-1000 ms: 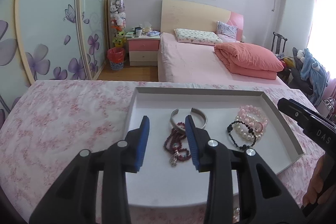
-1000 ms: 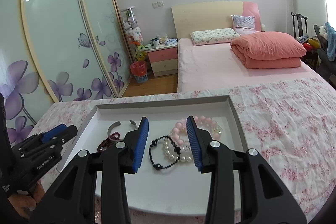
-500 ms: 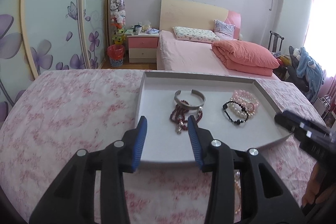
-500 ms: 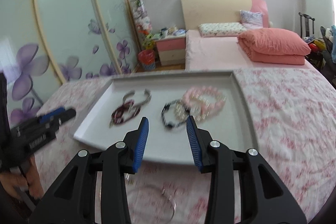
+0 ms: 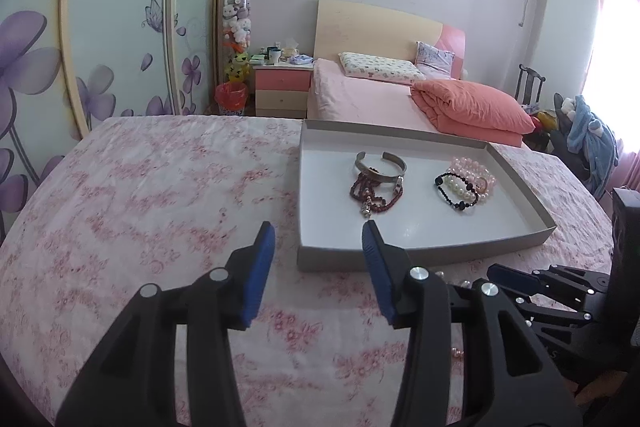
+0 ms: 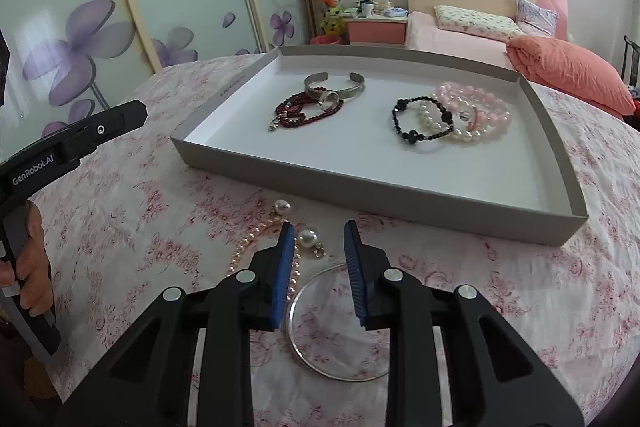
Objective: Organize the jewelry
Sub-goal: 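Grasp the pink pearl bracelet with the left tool while the right tool grasps a white pearl earring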
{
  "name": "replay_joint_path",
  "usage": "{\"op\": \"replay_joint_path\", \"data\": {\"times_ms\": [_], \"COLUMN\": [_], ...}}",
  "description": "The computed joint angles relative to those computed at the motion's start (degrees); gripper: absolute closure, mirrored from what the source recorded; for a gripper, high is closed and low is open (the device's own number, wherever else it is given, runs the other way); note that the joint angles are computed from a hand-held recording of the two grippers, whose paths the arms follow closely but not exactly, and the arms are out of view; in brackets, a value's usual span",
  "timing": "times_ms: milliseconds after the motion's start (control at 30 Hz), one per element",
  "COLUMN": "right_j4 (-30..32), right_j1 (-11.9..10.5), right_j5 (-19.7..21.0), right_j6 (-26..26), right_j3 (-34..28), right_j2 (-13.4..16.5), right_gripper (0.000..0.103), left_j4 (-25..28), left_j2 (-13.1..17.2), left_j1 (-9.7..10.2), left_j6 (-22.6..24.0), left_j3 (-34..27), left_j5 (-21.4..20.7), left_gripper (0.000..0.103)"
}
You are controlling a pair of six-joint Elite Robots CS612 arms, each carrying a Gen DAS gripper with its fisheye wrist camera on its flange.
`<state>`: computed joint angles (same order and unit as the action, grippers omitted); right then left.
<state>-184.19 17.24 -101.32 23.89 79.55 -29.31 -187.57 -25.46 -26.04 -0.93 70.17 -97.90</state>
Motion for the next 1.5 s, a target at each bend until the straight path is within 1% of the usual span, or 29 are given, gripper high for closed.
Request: {"op": "replay_joint_path", "data": {"times_ms": [33,100,133,200,333,533,667,733,833,933,1033,1133,1167,1233,1300,1333,1367,1400,1500], "right_j4": [0.1,0.8,1.4,3.8,4.7,6.4,7.7,8.1,6.5,4.7,3.3,2.0,1.5,0.9,0.2,0.1,-0.2,-0.3,-0.9], "right_j1": [0.1,0.1,0.1,0.0,-0.2,0.4,0.3,0.3,-0.1,-0.4,-0.6,-0.8,-0.9,-0.9,-0.9,-1.0,-1.0,-1.0,-1.0], "right_j5": [0.1,0.6,0.7,1.3,1.6,-0.6,-1.7,-2.6,-2.5,-3.2,-4.1,-4.8,-5.1,-5.4,-5.6,-5.6,-5.7,-5.7,-5.8], "right_j6": [-0.1,-0.4,-0.5,-0.1,1.1,-0.9,-0.3,0.8,3.0,4.5,5.9,6.8,7.0,7.3,7.6,7.7,7.9,7.9,8.1], "right_j3": [-0.1,-0.6,-0.9,-1.4,-1.2,-2.0,-2.1,-1.7,-0.1,1.7,3.5,4.8,5.1,5.5,5.9,5.9,6.0,6.0,6.4], "right_j2": [0.0,0.2,0.3,0.3,0.1,0.2,0.1,-0.2,-0.9,-1.7,-2.6,-3.2,-3.4,-3.6,-3.8,-3.7,-3.8,-3.8,-4.0], "right_gripper": [0.076,0.081,0.082,0.087,0.087,0.088,0.089,0.089,0.089,0.089,0.089,0.089,0.089,0.089,0.089,0.089,0.089,0.089,0.089], "left_j4": [-0.2,-0.3,-0.2,0.0,0.5,2.5,5.7,7.1,10.0,13.8,16.4,19.0,19.7,19.2,18.5,18.4,18.2,18.0,17.5], "left_j2": [-0.1,-0.1,-0.1,-0.2,-0.2,-0.5,-0.7,-0.8,-1.0,-1.0,-0.8,-0.6,-0.6,-0.7,-0.8,-0.9,-0.9,-1.0,-1.0], "left_j1": [0.05,0.14,0.12,0.12,0.09,-0.17,-0.28,-0.48,-0.98,-1.74,-2.38,-2.74,-2.84,-3.27,-3.61,-3.70,-3.80,-3.84,-3.67], "left_j6": [-0.2,-0.3,-0.4,-0.3,0.2,1.5,2.7,3.8,6.6,9.4,10.6,11.3,11.6,12.5,13.1,13.2,13.1,13.1,13.1], "left_j3": [0.2,0.4,0.4,0.5,0.8,1.0,1.1,1.3,1.4,1.1,0.7,0.2,0.2,0.6,1.1,1.2,1.4,1.4,1.7], "left_j5": [0.1,0.0,0.1,-0.1,-0.8,-3.3,-5.9,-7.0,-8.6,-9.2,-8.5,-7.9,-7.7,-6.0,-4.5,-4.0,-3.4,-3.0,-2.9], "left_gripper": [0.057,0.057,0.057,0.056,0.056,0.056,0.056,0.056,0.056,0.056,0.057,0.062,0.065,0.069,0.082,0.085,0.094,0.096,0.096]}}
